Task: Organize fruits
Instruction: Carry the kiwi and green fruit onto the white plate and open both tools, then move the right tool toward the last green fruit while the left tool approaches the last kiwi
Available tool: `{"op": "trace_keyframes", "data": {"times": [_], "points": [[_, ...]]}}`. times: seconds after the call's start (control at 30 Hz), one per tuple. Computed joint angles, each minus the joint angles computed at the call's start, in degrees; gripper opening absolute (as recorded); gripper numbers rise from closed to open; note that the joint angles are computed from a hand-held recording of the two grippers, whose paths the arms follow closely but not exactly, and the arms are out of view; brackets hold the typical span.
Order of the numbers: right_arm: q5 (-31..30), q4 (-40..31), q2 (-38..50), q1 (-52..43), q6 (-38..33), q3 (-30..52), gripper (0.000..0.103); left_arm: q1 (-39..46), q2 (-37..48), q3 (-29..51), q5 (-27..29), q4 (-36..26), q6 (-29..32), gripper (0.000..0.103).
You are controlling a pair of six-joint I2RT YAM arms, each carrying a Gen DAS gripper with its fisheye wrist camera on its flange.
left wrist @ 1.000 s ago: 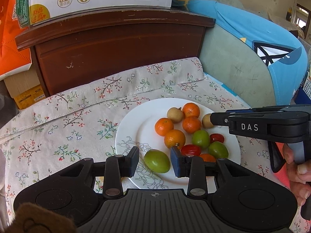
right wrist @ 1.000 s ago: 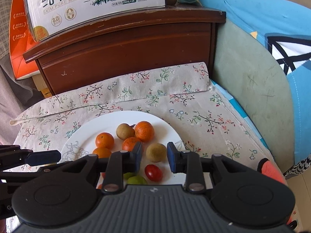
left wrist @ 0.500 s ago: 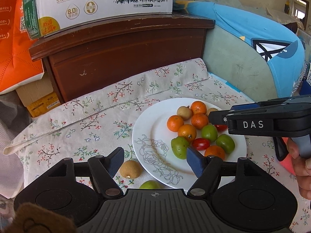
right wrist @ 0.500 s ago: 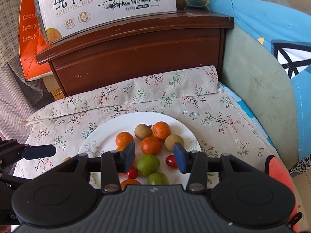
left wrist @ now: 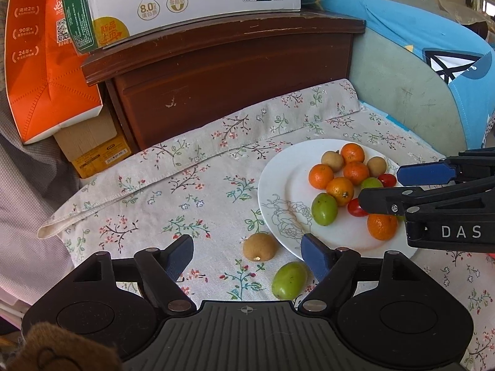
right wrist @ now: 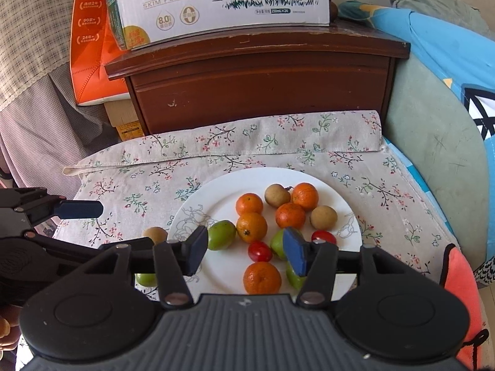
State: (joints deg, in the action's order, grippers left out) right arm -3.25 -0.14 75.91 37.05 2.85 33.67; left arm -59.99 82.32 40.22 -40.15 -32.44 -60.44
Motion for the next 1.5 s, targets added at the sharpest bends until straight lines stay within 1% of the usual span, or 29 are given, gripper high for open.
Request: {"op": "trace_keyframes", "data": {"times": [0.1, 0.33, 0.57, 0.73, 0.8, 0.83, 0.97, 1.1, 1.27, 1.37, 1.5], "points": [[0.26, -0.34, -0.26, 1.48, 0.35, -0.29, 0.059, -0.15, -1.54, -1.04, 0.09, -1.42, -0.45, 0.079], [1.27, -0.41, -1.01, 4.22, 1.51, -1.35, 0.060, 1.29, -7.27, -4.50, -0.56, -5.94, -3.27, 0.082], [-0.14, 0.50, -0.74, 7.02, 1.60, -1.96, 0.060, 5.36, -14.72, -8.36, -0.15, -10.29, -6.83, 0.083], [-0.69, 2.31, 0.55, 10.08, 0.54, -2.13, 0.059, 7.10, -17.46, -9.69, 0.30, -12.52, -8.14, 0.083], [-0.14, 3.06, 1.85, 11.67, -0.01, -1.93, 0.056, 7.21, -17.81, -9.89, 0.37, -13.07, -8.52, 0.083], [0.24, 3.41, 2.54, 12.43, -0.40, -1.82, 0.052, 7.19, -17.88, -9.91, 0.46, -13.21, -8.58, 0.083], [0.69, 4.42, 5.57, 14.42, -1.98, -0.91, 0.045, 7.34, -18.11, -10.04, 0.82, -12.99, -7.95, 0.083], [2.35, 5.88, 8.02, 15.25, -3.19, -0.49, 0.043, 7.80, -18.60, -10.37, 1.79, -11.69, -7.06, 0.083], [2.89, 6.83, 10.13, 15.17, -3.93, 0.02, 0.037, 8.96, -19.53, -11.50, 3.20, -9.01, -6.05, 0.083], [3.34, 8.41, 10.81, 15.53, -4.91, -0.41, 0.036, 9.58, -20.32, -12.59, 4.12, -7.10, -5.81, 0.083], [3.88, 8.56, 11.71, 16.17, -5.34, 0.02, 0.035, 10.15, -21.98, -14.26, 4.89, -3.96, -4.83, 0.083]]}}
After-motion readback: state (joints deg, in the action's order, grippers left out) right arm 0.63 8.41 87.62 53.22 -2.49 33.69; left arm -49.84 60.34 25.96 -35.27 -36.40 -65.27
